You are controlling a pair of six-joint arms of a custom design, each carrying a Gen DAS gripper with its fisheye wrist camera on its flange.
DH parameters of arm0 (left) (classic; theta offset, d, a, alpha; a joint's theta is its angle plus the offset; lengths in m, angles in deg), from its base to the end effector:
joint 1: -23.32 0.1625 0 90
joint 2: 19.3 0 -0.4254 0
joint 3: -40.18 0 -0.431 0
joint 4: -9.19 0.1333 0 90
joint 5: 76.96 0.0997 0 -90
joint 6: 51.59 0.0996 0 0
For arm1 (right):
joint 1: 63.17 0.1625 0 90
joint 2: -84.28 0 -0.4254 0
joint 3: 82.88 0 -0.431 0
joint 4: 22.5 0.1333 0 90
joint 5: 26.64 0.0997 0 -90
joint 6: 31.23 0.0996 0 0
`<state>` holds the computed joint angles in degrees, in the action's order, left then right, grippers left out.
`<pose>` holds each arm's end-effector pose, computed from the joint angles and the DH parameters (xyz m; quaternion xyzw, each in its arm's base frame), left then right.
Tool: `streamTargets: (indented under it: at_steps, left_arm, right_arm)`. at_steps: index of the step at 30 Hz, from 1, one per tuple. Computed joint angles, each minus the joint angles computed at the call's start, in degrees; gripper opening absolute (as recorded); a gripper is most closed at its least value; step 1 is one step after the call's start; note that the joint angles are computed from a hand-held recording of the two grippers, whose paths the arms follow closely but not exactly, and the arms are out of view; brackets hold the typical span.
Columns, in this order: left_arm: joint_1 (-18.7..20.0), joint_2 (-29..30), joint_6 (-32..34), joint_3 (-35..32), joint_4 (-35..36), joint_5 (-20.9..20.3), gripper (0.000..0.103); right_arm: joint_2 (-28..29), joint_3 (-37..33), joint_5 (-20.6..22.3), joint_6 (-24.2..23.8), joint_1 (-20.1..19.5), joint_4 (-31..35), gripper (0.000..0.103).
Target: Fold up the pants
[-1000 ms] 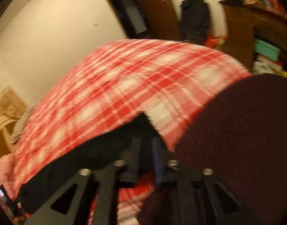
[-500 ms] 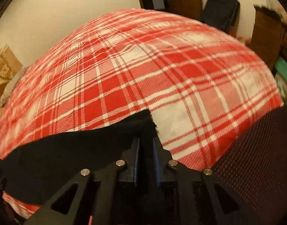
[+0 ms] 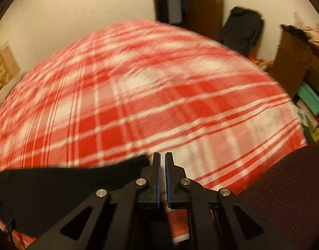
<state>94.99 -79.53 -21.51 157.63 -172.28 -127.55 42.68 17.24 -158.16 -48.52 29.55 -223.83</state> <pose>0.0072 -0.6032 0.1619 0.2783 0.8613 -0.2428 0.3489 0.0987 -0.6589 0.1117 -0.0097 -0.8522 0.3722 0.3676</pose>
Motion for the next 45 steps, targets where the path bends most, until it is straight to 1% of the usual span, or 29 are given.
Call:
streamTargets:
  at_steps: [1,2,4,6,7,10,12,14,15,17,18,19,20,22,23,24,26,27,28,29,31,33,34,36,38,40,42,44,45]
  left_arm:
    - [-0.1,-0.3,-0.1,0.2,0.5,-0.1,0.093]
    - [-0.1,-0.4,-0.3,0.3,0.8,-0.2,0.093]
    - [0.0,-0.7,-0.3,0.3,1.2,-0.5,0.094]
    - [0.2,-0.9,-0.5,0.2,1.8,-1.0,0.094]
    - [0.3,-0.9,-0.1,0.1,1.7,-1.2,0.094]
    - [0.4,-0.5,-0.2,-0.1,1.4,-1.4,0.095]
    - [0.5,-0.3,-0.1,-0.2,1.2,-1.5,0.095]
    - [0.5,-0.4,0.0,-0.2,1.4,-1.8,0.095]
    - [0.6,-1.0,-0.7,-0.3,3.0,-2.5,0.094]
    - [1.0,-2.3,-2.1,-0.8,5.8,-3.9,0.094]
    - [1.3,-3.1,-2.8,-0.8,6.7,-4.6,0.094]
    - [1.7,-4.1,-3.3,-0.8,6.9,-5.0,0.094]
    - [2.0,-4.9,-3.4,-0.7,6.7,-5.2,0.094]
    - [2.9,-6.9,-3.1,-0.3,5.4,-5.1,0.094]
    - [3.5,-7.8,-3.0,-0.1,4.7,-5.1,0.094]
    - [4.3,-9.0,-3.0,0.1,3.6,-5.0,0.094]
    - [5.3,-10.3,-2.5,0.3,1.0,-3.9,0.094]
    - [5.9,-10.7,-2.2,0.3,-0.7,-2.9,0.094]
    - [6.6,-11.0,-1.9,0.2,-2.7,-1.8,0.094]
    - [7.1,-11.3,-1.9,0.1,-4.2,-1.2,0.094]
    - [8.4,-11.6,-2.6,-0.6,-6.9,0.0,0.094]
    - [9.6,-11.7,-3.0,-1.5,-9.6,1.5,0.094]
    - [10.0,-11.4,-2.7,-2.0,-11.9,3.1,0.094]
    - [10.9,-10.6,-1.6,-3.2,-15.9,6.0,0.094]
    - [11.8,-9.4,-1.0,-4.8,-18.5,8.5,0.094]
    - [12.9,-8.2,-0.7,-6.4,-20.1,10.5,0.094]
    - [14.0,-7.5,-1.7,-7.5,-19.7,11.5,0.094]
    - [15.1,-7.2,-3.9,-8.2,-17.2,12.4,0.094]
    - [15.5,-6.9,-5.1,-8.6,-15.5,13.1,0.094]
  right_arm:
    - [-0.7,1.1,0.5,-0.1,0.2,-3.1,0.005]
    - [-1.6,2.0,1.1,1.0,0.4,-3.7,0.005]
    - [-4.7,5.9,4.9,5.4,0.7,-2.2,0.005]
    - [-6.5,9.0,9.5,7.7,1.1,0.9,0.005]
    - [-6.5,10.0,10.9,7.2,1.9,3.1,0.005]
    - [-4.2,10.1,11.2,4.4,3.7,6.7,0.005]
    - [-2.0,8.5,7.6,3.9,4.8,12.1,0.005]
    - [0.9,5.4,-2.1,5.9,5.5,17.9,0.005]
    - [1.5,4.8,-4.8,7.2,5.4,18.8,0.005]
    - [0.6,5.0,-6.2,10.0,5.4,19.6,0.005]
    - [0.8,4.8,-7.9,10.3,6.0,18.4,0.005]
    - [0.8,5.1,-7.4,8.3,6.8,14.9,0.005]
    - [0.7,5.6,-4.6,5.6,7.5,11.0,0.005]
    - [0.1,6.3,4.9,3.1,8.4,6.7,0.005]
    - [0.0,6.2,9.0,3.0,8.4,6.8,0.006]
    - [0.1,5.7,14.1,3.1,8.4,8.2,0.009]
    - [1.5,2.2,24.2,4.1,8.2,14.5,0.029]
    - [2.7,-0.2,28.0,4.5,8.1,18.1,0.049]
    - [4.3,-2.9,30.9,4.5,7.7,20.9,0.06]
    - [6.5,-6.2,33.1,3.8,7.6,22.6,0.06]
    - [9.2,-10.2,34.8,2.2,7.8,25.6,0.06]
    - [12.1,-15.7,37.8,0.6,7.8,32.5,0.061]
    - [13.6,-18.6,38.2,-0.7,8.0,36.2,0.06]
    - [16.3,-22.7,36.5,-4.8,8.8,39.8,0.06]
    - [19.5,-26.6,31.7,-11.6,10.4,41.4,0.06]
    - [21.4,-28.8,27.8,-15.4,11.0,42.3,0.06]
    - [22.2,-30.3,26.0,-16.5,10.7,44.0,0.06]
    - [22.2,-30.9,27.4,-15.7,9.9,47.2,0.06]
    - [21.9,-30.6,28.2,-15.5,9.6,48.5,0.051]
